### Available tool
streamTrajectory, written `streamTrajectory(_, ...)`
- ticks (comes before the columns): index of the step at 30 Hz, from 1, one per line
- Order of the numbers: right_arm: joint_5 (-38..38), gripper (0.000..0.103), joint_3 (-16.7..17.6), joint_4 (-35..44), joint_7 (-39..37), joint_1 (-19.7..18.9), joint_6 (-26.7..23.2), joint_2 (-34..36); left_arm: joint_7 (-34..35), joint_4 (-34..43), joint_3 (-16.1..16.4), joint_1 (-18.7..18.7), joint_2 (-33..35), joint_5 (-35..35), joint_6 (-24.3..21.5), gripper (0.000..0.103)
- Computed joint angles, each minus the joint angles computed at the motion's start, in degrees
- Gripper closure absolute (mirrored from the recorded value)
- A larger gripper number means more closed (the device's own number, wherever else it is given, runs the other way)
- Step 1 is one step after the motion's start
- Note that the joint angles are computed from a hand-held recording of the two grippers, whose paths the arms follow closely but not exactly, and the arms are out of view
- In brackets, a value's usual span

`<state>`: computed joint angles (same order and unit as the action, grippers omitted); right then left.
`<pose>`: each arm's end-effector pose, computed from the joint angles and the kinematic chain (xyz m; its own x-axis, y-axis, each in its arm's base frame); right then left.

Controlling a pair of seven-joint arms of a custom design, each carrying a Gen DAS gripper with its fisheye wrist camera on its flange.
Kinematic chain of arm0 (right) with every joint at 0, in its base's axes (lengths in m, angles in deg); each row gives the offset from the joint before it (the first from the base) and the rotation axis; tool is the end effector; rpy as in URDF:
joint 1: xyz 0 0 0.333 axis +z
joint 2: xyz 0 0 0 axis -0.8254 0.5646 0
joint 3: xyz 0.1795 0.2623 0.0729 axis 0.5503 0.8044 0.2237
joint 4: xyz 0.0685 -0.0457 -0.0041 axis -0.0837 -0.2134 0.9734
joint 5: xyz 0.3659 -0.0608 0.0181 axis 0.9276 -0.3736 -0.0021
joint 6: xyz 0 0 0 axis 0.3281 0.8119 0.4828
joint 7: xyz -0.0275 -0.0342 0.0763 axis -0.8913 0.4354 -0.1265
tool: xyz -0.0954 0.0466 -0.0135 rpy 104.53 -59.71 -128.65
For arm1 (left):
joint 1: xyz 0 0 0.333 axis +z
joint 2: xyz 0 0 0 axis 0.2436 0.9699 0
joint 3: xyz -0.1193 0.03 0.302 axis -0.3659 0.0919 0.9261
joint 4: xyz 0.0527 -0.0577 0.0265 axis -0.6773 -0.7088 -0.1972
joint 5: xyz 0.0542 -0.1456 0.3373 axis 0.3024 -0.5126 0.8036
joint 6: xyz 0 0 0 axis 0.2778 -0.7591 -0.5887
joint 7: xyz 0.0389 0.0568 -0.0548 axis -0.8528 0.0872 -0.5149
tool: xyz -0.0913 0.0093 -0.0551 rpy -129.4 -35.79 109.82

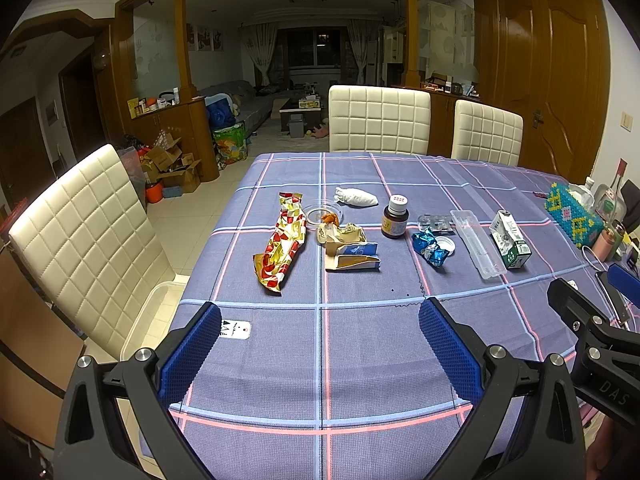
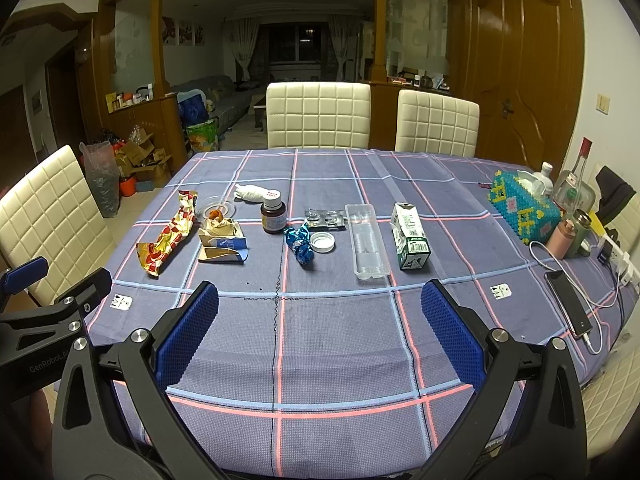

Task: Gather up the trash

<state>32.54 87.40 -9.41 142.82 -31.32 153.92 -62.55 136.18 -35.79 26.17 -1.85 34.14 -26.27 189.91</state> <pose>0.6058 0.2860 0.6148 -0.0438 -0.9990 0.0123 -0.5828 0.0155 -0.8125 0.6117 -0.2386 0.6232 0.0274 -0.9992 -0.0285 -0.6228 0.0053 -0.7824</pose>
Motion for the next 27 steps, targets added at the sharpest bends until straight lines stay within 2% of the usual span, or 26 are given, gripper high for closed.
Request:
streamTrajectory(15, 3.0, 0.003, 0.1, 2.9, -2.9, -0.5, -0.7, 2.7, 1.1, 2.1, 0.2, 0.2, 2.1, -1.8, -0.6, 0.006)
streamTrajectory(23, 7.6, 0.003, -0.7, 9.8, -9.0, -1.1, -1.2, 9.1, 5.2, 11.1, 1.8, -0.7, 9.9, -6.6, -4.5, 0.006)
streamTrajectory(27, 12.7, 0.003, -0.8, 15.0, -13.2, -2.5, -3.1, 13.7, 7.7, 19.6, 2.8, -1.5, 16.4, -9.5, -8.7, 0.006)
